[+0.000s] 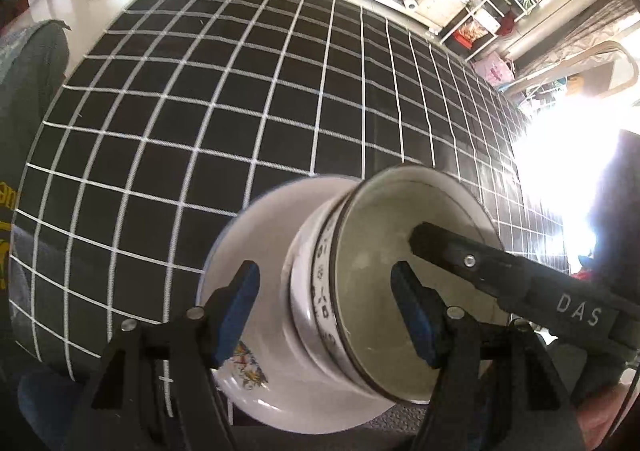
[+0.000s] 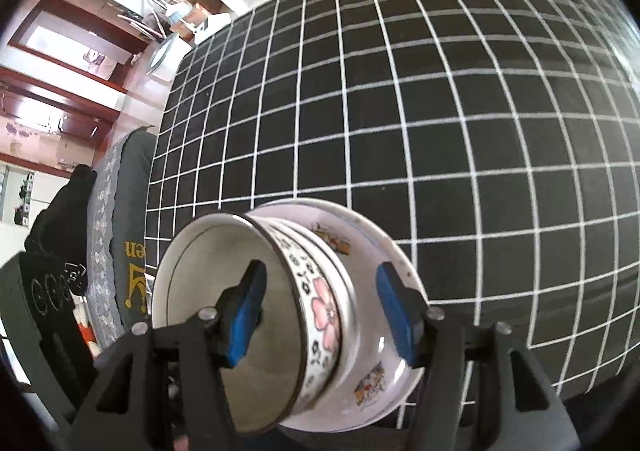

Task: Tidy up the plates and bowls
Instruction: 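Lower the bowl stack onto the plates with the right gripper and release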

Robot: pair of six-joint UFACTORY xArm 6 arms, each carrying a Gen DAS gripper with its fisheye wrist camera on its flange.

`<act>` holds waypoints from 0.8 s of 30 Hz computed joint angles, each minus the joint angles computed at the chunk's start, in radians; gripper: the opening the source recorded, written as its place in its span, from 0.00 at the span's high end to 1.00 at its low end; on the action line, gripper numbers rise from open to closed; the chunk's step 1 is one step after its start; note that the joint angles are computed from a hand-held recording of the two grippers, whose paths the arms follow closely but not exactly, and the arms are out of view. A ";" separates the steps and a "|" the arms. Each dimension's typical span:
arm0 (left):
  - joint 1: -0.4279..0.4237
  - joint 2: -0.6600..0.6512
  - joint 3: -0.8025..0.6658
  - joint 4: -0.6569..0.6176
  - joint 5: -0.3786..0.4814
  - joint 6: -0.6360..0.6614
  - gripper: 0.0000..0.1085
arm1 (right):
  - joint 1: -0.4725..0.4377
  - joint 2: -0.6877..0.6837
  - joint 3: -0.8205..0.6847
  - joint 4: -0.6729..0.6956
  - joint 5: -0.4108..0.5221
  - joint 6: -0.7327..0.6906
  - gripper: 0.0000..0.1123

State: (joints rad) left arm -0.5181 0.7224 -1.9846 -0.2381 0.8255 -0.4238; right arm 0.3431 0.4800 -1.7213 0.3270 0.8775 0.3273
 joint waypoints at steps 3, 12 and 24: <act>-0.016 -0.039 0.032 0.099 -0.035 -0.052 0.39 | 0.014 -0.030 0.027 -0.100 -0.032 0.027 0.45; -0.081 -0.193 0.183 0.448 -0.146 -0.230 0.39 | 0.029 -0.203 0.214 -0.157 -0.176 0.000 0.45; -0.165 -0.369 0.337 0.798 -0.139 -0.443 0.39 | 0.064 -0.440 0.467 -0.353 -0.363 0.089 0.45</act>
